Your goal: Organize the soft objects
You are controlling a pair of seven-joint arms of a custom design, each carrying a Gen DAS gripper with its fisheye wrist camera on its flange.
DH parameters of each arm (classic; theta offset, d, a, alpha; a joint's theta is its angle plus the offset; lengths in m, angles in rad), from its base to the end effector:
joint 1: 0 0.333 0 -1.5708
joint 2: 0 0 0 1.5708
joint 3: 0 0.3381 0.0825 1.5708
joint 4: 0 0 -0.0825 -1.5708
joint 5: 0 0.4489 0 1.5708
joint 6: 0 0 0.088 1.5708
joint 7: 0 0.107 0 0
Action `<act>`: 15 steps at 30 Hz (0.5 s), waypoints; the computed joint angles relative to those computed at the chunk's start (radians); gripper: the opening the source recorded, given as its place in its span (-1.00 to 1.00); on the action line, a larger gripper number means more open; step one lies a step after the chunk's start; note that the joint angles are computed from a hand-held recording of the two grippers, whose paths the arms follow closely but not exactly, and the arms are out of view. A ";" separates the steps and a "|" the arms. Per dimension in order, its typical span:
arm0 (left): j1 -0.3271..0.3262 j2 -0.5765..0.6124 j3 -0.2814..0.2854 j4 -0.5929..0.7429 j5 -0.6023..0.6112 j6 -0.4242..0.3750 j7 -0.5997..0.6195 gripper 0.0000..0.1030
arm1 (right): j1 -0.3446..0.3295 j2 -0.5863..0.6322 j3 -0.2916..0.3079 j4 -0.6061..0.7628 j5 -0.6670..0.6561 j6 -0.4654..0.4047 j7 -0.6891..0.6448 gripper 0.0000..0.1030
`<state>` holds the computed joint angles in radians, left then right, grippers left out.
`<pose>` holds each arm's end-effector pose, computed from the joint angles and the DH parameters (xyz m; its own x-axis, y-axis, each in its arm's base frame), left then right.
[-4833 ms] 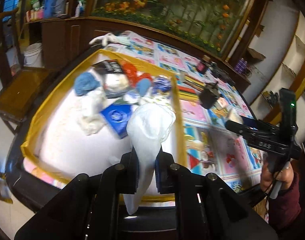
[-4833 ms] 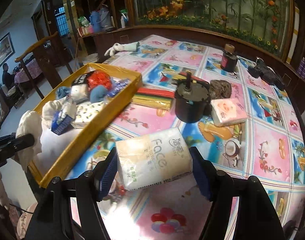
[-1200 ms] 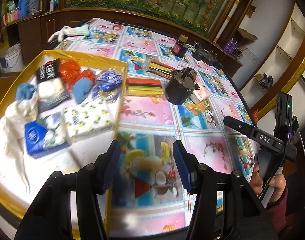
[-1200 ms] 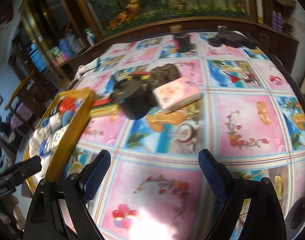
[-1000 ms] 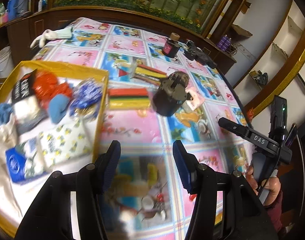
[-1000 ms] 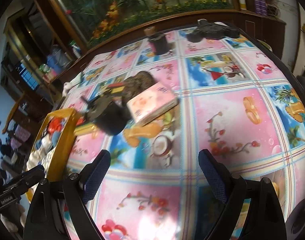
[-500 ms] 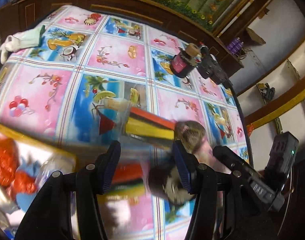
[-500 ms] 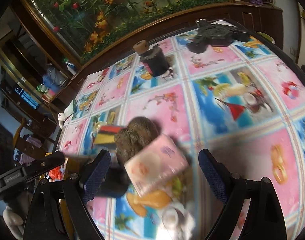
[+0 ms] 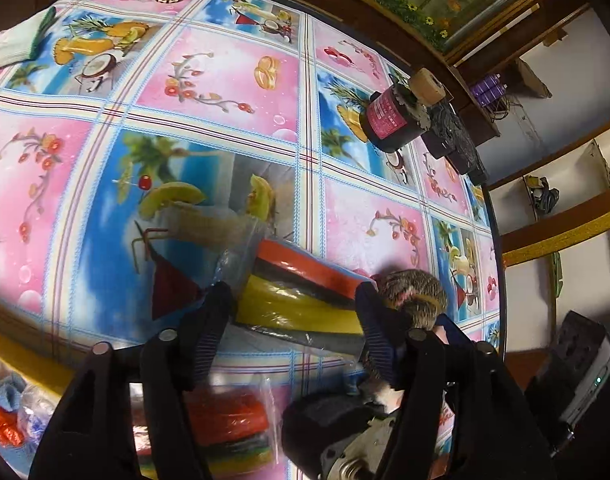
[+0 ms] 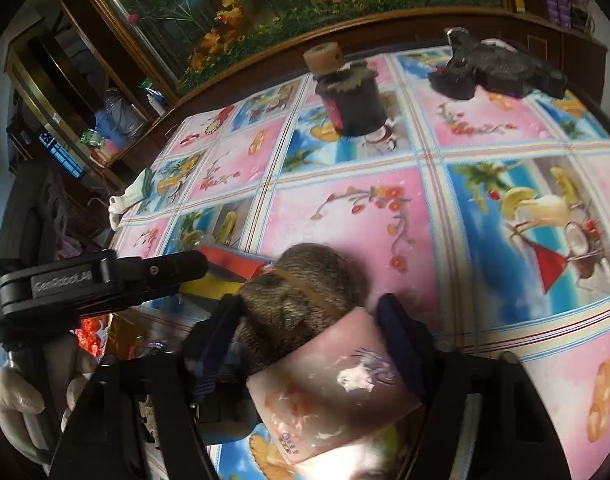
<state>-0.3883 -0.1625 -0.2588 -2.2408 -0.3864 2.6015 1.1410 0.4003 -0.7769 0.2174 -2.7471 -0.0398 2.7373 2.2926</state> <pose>0.4719 -0.3522 0.4810 -0.0226 -0.8917 0.4521 -0.9487 -0.1236 -0.2910 0.3306 0.2395 0.5103 0.0400 -0.9521 -0.3031 -0.7602 0.1678 -0.6276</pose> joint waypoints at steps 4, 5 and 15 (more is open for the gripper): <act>-0.007 0.021 -0.008 0.040 0.052 -0.083 0.064 0.30 | -0.015 -0.049 0.010 -0.015 -0.005 -0.065 0.035 -0.33; -0.014 0.019 -0.002 0.048 0.023 -0.118 0.106 0.30 | -0.010 -0.054 0.000 -0.020 0.002 -0.071 0.037 -0.33; 0.011 -0.147 0.000 -0.079 0.068 -0.156 0.131 0.30 | -0.011 -0.079 -0.015 -0.026 0.013 -0.136 0.055 -0.25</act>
<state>-0.3776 -0.3092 -0.2586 -2.3193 -0.3187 2.4451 1.2717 0.3893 -0.8564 0.2029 -2.7729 -0.0267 2.6016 2.3480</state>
